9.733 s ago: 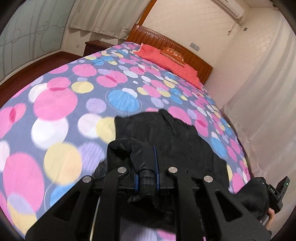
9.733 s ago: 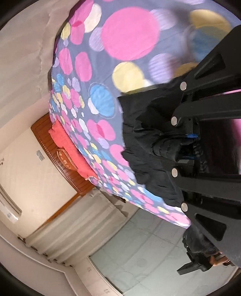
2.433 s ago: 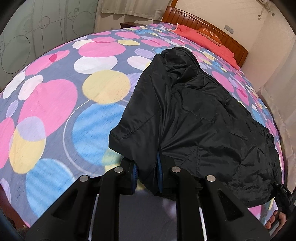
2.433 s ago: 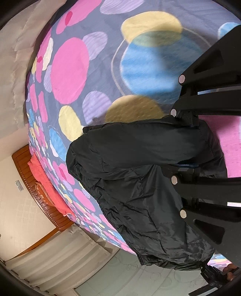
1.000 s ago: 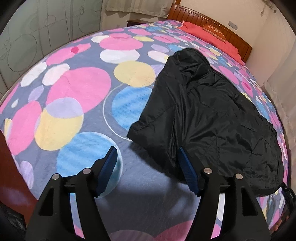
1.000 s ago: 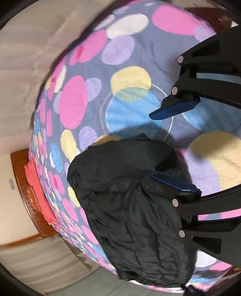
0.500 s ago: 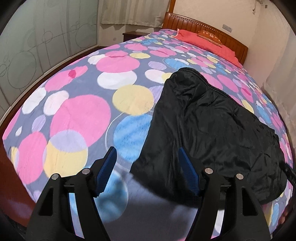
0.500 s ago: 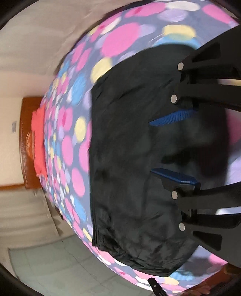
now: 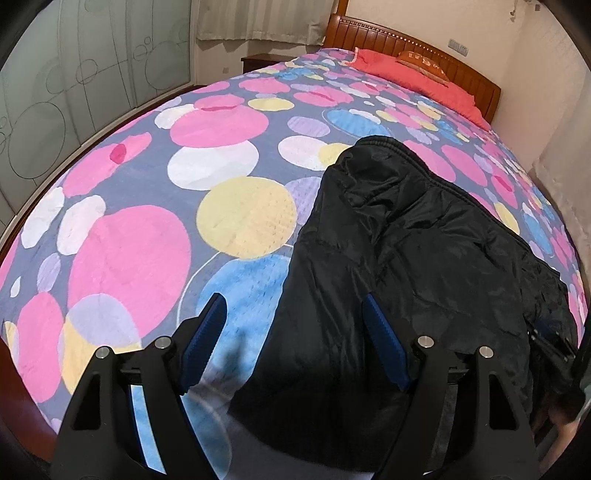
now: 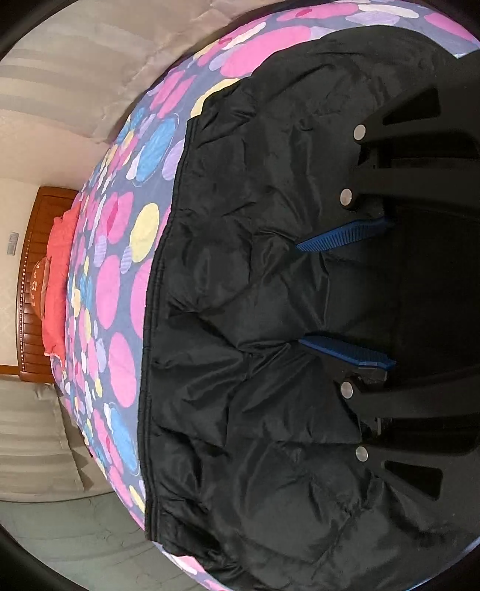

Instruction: Fold large clothes

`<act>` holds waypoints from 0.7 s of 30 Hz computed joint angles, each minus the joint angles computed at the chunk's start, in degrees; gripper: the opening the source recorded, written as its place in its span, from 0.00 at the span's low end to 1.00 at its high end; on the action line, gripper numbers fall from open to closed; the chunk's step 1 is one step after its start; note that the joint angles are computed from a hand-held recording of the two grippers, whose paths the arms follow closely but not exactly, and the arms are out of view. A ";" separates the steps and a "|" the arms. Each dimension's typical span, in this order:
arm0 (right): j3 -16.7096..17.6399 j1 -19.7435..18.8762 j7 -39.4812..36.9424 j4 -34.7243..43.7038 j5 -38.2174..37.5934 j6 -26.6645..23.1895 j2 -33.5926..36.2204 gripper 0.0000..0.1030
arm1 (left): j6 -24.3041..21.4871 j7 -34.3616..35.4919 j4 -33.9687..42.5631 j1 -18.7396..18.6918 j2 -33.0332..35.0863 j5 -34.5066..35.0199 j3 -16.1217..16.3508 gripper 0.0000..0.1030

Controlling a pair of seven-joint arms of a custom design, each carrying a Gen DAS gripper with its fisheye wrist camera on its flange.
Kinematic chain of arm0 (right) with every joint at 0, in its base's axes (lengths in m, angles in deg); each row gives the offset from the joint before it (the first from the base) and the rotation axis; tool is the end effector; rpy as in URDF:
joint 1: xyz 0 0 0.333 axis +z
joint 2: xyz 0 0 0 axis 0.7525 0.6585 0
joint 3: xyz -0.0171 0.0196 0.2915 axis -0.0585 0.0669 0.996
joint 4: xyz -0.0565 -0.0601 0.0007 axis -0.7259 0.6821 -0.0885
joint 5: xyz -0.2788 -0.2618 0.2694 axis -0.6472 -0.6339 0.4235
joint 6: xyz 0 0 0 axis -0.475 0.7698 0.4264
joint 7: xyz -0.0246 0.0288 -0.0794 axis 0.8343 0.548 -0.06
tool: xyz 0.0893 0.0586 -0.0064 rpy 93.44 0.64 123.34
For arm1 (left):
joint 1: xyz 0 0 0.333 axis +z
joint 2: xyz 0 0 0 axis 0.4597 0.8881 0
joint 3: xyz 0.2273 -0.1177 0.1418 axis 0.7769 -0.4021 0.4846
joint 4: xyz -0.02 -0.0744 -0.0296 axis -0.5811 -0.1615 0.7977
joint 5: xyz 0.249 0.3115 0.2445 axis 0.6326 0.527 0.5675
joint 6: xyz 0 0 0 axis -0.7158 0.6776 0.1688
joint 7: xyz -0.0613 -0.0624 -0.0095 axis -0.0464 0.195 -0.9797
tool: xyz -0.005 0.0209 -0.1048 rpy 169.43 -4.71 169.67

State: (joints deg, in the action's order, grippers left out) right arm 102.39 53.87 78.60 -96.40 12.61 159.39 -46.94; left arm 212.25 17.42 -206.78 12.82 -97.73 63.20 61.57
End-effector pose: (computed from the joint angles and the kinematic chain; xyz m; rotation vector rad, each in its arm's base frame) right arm 0.3876 0.1344 0.4309 -1.5412 2.2492 -0.8671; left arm 0.4557 -0.1537 0.4747 -1.8654 1.9497 -0.7805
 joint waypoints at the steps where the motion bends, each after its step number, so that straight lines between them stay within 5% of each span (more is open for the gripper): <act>1: 0.13 -0.02 0.09 -0.03 -0.11 0.01 0.02 0.47 | 0.19 -0.03 0.32 0.05 0.60 -0.01 -0.03 0.74; 14: 1.46 0.10 2.02 -1.48 -1.84 0.81 -1.03 0.47 | -1.02 7.25 9.35 -2.81 13.93 -9.14 1.08 0.79; 18: 1.38 0.21 2.32 -1.84 -2.04 1.19 -1.40 0.47 | -2.14 12.93 10.98 -4.03 17.31 -18.13 3.08 0.85; 21: 1.60 0.07 2.64 -2.02 -2.37 1.50 -1.48 0.47 | -0.77 12.57 10.83 -1.65 17.66 -15.41 -0.08 0.85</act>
State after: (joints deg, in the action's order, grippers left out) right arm 103.99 53.94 81.24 -98.42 10.24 160.89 -48.41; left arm 211.47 29.99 -195.95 11.17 -80.08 47.79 61.49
